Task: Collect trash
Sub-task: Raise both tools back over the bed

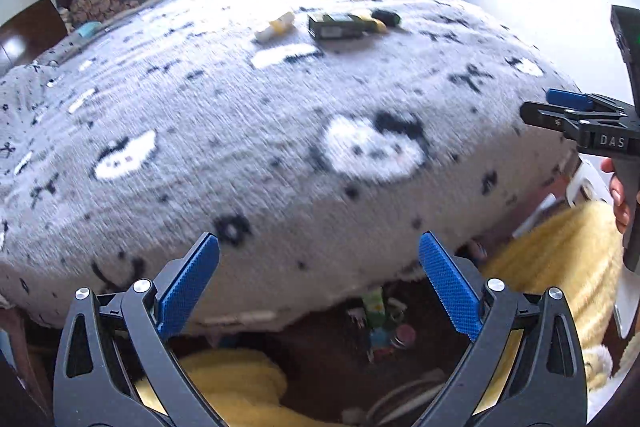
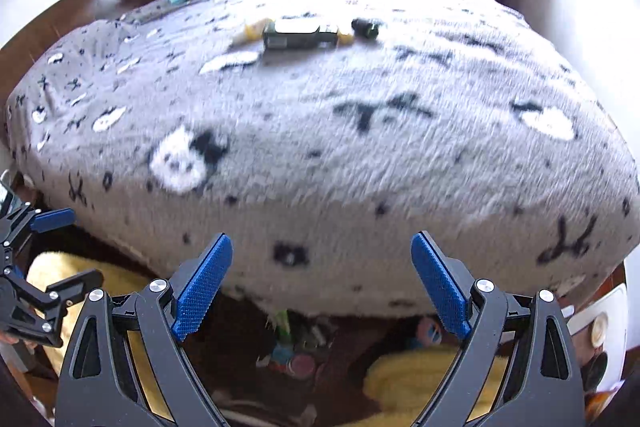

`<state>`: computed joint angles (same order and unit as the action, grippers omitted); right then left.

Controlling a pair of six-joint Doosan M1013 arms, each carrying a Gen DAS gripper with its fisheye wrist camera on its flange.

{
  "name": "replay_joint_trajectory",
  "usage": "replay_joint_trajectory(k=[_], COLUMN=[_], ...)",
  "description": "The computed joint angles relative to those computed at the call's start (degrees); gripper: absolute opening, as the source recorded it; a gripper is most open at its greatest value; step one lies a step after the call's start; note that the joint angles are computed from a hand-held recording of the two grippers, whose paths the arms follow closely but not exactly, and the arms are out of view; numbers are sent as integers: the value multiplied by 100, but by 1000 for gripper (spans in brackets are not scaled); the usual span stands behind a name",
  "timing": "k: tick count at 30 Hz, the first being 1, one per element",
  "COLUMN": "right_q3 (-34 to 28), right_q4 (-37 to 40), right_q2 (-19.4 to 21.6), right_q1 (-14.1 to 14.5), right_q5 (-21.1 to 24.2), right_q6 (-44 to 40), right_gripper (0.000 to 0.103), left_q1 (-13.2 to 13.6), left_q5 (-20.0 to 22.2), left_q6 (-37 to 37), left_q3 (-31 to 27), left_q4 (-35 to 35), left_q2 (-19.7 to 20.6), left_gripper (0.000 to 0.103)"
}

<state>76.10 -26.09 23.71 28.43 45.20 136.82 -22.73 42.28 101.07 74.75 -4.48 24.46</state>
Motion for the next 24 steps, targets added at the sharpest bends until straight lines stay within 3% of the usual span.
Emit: replay_joint_trajectory(k=[8,13,21,24], right_q3=[-806,-1572,-2586,-3112], right_q4=[149,815,824,900], right_q2=[478,836,1474,1776], right_q1=[-320,-601,-863,-949], right_q5=[324,646,1025,1234], right_q6=[-280,-1054,-1561,-1814], right_gripper=[91,91,90,81], left_q1=[87,13,-89,-124], left_q5=[333,679,1300,1586], left_q6=[-37,-74,-19,-13], left_q3=[-1024,-1814,-3269,-3906], left_q4=[-74,-34,-153,-46], left_q2=[610,1123,2004,2367], left_gripper=[95,95,95,95])
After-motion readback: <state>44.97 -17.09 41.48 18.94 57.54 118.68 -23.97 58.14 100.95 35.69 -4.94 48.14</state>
